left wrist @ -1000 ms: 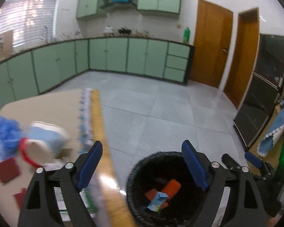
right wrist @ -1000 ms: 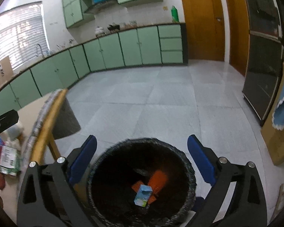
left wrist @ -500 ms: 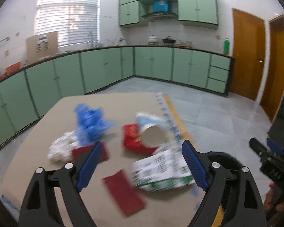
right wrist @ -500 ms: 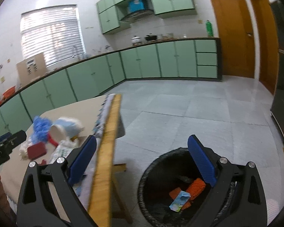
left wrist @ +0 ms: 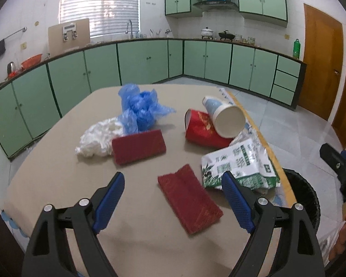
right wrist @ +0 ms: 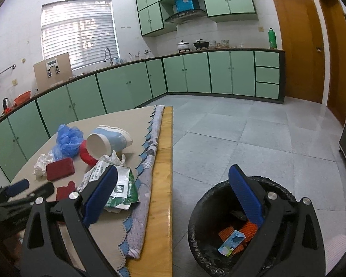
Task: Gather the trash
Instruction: 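Return both tools from the bin to the table, then lower the left tool onto the red scouring pad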
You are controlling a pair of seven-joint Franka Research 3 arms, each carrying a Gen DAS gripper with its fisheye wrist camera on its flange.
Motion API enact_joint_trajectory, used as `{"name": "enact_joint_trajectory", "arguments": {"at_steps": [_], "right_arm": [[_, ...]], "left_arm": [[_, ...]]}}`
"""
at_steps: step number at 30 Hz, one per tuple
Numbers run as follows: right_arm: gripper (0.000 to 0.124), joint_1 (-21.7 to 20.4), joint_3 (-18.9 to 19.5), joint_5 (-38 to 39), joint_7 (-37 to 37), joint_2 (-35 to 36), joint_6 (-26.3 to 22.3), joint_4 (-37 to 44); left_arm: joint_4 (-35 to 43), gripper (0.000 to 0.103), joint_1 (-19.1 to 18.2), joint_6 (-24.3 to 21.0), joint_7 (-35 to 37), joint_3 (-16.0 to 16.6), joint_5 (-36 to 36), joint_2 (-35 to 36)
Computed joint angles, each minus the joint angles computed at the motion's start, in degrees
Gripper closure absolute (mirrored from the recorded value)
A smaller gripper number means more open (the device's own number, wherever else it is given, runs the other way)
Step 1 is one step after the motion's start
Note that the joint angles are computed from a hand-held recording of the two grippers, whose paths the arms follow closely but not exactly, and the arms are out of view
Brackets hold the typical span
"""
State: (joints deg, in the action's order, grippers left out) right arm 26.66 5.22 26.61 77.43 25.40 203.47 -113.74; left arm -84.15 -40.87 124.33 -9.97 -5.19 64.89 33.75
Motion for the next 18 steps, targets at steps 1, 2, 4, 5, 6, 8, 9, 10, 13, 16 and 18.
{"name": "enact_joint_trajectory", "arguments": {"at_steps": [1,2,4,5,6,8,9,10,13,16,18], "right_arm": [[0.030,0.0,0.1,-0.2,0.0,0.1,-0.1,0.2],[0.030,-0.2,0.4,-0.6,0.1,0.4,-0.2,0.3],[0.030,-1.4,1.6,-2.4,0.8,0.9,0.1,0.6],[0.030,-1.6,2.0,-3.1,1.1,1.1,0.3,0.8],[0.031,-2.0,2.5,-4.2,1.5,1.6,0.7,1.2],[0.033,-1.9,2.5,-5.3,1.4,2.7,0.4,2.4],[0.035,-1.8,2.5,-5.7,1.3,3.0,0.0,2.9],[0.038,-1.9,2.7,-6.1,1.3,3.5,-0.4,3.5],[0.039,-2.2,3.0,-7.1,1.6,4.4,-1.7,4.4],[0.040,-2.4,3.2,-7.7,1.9,4.7,-2.2,4.8],[0.040,-2.2,3.0,-7.7,1.9,5.0,-2.4,5.2]], "left_arm": [[0.1,0.019,0.0,-0.1,-0.1,0.0,-0.2,0.2],[0.0,0.019,0.0,0.0,-0.4,0.0,-0.2,0.4],[-0.2,0.019,0.0,0.1,-0.7,0.0,-0.4,0.5],[-0.2,0.019,0.1,0.0,-0.8,0.0,-0.6,0.6],[-0.1,0.019,0.1,-0.2,-0.8,0.0,-0.8,0.7],[0.0,0.019,0.2,-0.1,-0.7,0.0,-1.3,0.9],[0.1,0.019,0.3,0.0,-0.5,-0.1,-1.6,1.1],[0.2,0.019,0.4,0.2,-0.4,-0.1,-1.9,1.3],[0.8,0.019,0.5,0.7,0.2,-0.1,-2.8,1.9],[1.6,0.019,0.5,0.9,1.1,0.0,-3.6,2.7],[1.8,0.019,0.7,1.5,1.4,0.1,-4.4,3.1]]}}
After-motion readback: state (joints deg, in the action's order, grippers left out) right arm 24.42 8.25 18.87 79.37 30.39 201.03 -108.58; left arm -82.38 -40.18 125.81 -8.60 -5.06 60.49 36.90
